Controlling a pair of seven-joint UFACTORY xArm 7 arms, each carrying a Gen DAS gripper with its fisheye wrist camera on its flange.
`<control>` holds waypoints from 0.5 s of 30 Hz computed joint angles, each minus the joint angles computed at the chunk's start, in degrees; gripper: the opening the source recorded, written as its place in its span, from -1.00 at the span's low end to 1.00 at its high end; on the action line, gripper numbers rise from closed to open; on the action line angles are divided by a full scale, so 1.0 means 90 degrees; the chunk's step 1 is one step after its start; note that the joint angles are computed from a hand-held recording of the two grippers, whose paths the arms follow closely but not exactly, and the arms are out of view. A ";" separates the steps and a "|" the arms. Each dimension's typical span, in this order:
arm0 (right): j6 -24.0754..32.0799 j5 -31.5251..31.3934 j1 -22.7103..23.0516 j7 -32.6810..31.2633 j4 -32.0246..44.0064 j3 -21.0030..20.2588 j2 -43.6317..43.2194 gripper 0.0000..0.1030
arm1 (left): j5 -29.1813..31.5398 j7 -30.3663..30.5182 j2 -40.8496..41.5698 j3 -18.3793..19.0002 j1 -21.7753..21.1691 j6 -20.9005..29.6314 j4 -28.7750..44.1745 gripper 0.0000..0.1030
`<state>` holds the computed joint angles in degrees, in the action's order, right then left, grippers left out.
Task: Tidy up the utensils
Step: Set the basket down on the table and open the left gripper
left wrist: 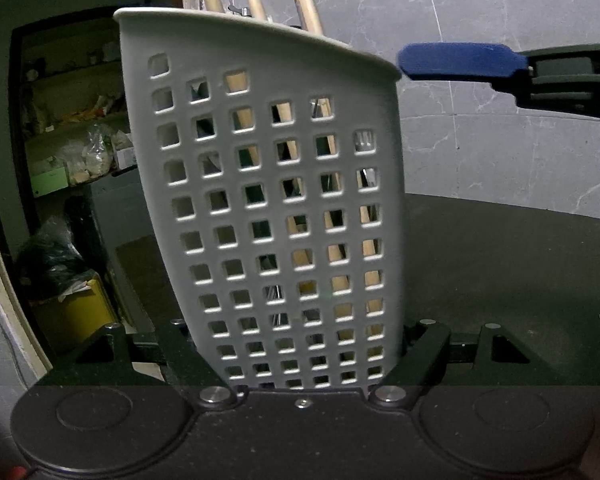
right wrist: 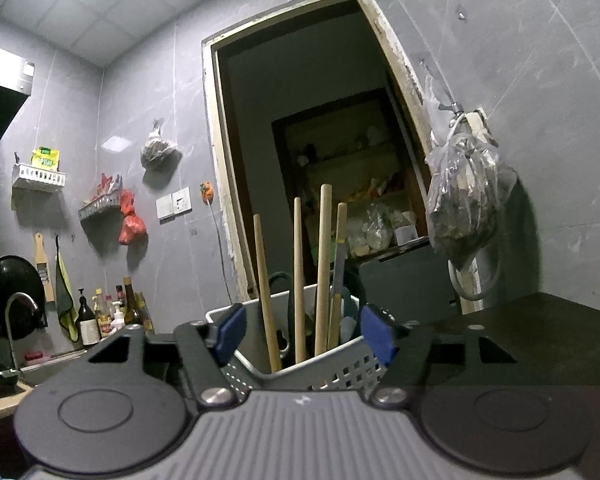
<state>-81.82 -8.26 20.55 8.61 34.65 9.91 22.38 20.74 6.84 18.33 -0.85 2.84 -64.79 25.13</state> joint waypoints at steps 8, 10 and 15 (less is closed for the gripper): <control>-0.0407 0.0278 0.0034 0.0056 -0.0173 0.0037 0.0027 0.84 | -0.0029 0.0105 0.0003 0.0004 -0.0020 -0.0346 -0.0180 0.76; -0.0460 0.0333 0.0036 0.0109 -0.0230 0.0040 0.0018 0.85 | -0.0047 0.0118 -0.0011 0.0008 -0.0020 -0.0408 -0.0236 0.80; -0.0577 0.0446 0.0029 0.0269 -0.0424 0.0042 -0.0044 0.93 | -0.0028 0.0166 0.0005 0.0031 0.0004 -0.0743 -0.0376 0.98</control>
<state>-87.01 -4.25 20.81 11.04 30.84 10.29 21.99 20.49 8.33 18.38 -0.58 2.87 -71.47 21.74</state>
